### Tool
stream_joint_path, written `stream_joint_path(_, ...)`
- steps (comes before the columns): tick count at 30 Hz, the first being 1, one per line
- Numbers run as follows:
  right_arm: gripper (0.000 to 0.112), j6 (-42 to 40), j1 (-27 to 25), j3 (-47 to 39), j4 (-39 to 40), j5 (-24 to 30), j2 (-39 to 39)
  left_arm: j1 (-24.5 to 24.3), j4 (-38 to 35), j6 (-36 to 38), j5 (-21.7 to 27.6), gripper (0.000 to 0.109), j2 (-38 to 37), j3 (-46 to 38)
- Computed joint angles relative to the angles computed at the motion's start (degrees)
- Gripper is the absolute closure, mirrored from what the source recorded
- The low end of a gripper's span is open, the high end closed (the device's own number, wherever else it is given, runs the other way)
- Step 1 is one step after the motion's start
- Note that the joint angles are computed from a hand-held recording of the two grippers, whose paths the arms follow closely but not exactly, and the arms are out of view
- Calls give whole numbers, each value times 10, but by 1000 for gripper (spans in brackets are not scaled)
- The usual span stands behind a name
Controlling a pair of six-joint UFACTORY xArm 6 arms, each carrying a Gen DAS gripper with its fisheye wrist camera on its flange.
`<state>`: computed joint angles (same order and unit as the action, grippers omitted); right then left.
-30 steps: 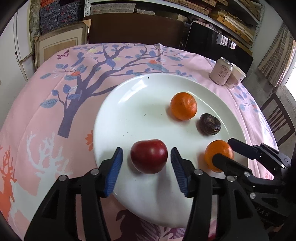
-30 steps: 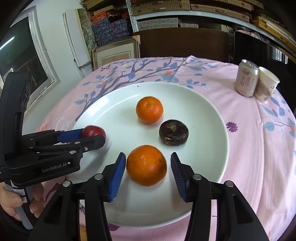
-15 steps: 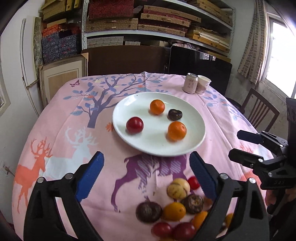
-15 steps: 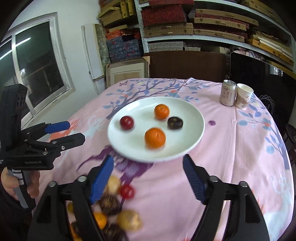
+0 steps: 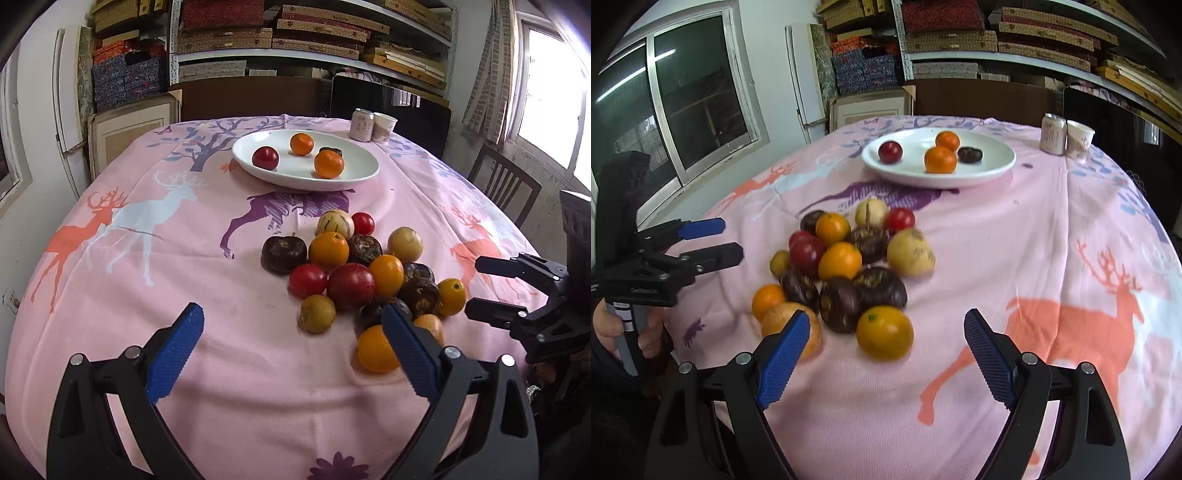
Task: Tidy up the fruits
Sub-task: 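Move the right tool to a yellow fruit while the left tool approaches an orange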
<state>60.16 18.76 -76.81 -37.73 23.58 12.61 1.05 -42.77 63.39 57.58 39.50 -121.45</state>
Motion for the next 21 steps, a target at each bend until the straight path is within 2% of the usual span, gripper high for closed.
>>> stream_joint_path(3, 27, 23, 5, -3, -22, 8, 5, 1, -9, 17, -17, 14, -26, 45)
stream_joint_path(6, 28, 41, 12, -16, -51, 34, 12, 3, -12, 15, -14, 14, -30, 52)
stream_joint_path(17, 35, 21, 18, -38, -35, 57, 35, 5, -1, 7, -17, 14, -28, 55)
stream_joint_path(20, 44, 10, 20, -45, -33, 61, 41, 4, 1, 7, -17, 14, -27, 54)
stream_joint_path(21, 53, 1, 21, -49, -29, 62, 44, 3, 2, 8, -18, 14, -28, 56)
